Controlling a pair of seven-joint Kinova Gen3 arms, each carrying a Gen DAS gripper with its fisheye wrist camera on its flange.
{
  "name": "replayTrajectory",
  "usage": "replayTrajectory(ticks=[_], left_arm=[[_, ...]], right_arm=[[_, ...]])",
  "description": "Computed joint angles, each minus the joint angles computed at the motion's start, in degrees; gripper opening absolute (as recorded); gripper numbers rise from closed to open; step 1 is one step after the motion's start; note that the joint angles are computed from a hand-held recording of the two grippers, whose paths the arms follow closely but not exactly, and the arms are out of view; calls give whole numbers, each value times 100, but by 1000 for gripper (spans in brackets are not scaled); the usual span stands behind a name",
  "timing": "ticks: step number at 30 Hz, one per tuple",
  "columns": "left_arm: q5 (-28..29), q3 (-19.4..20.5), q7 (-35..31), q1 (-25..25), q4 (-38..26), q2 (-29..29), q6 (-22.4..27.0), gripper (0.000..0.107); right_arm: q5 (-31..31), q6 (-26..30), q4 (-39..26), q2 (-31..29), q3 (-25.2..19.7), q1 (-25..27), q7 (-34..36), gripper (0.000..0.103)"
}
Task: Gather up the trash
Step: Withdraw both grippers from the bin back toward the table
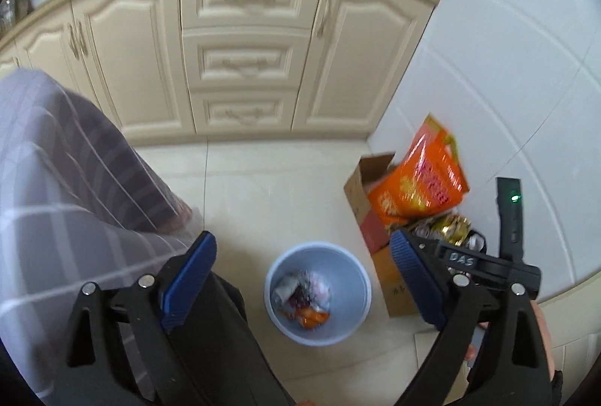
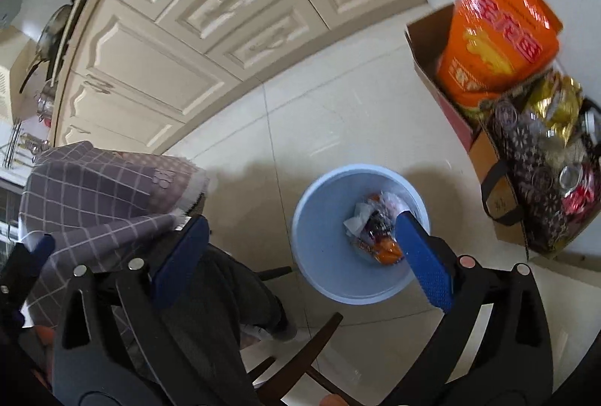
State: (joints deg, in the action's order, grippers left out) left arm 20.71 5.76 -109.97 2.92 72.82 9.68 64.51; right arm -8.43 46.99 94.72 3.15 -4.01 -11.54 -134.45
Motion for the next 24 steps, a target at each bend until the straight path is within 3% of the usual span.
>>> replayTrajectory(ticks=[18,24], left_arm=[[1343,-718,-906,-878,-65,-999,-63,94],[1612,-1144,-1213,-1237,-179,-1233,-121,94]], right_arm=[[1315,611,-2066,250,-315,-902,-452,97],[1554,934,-3463,819,-376,-1426,-180,97]])
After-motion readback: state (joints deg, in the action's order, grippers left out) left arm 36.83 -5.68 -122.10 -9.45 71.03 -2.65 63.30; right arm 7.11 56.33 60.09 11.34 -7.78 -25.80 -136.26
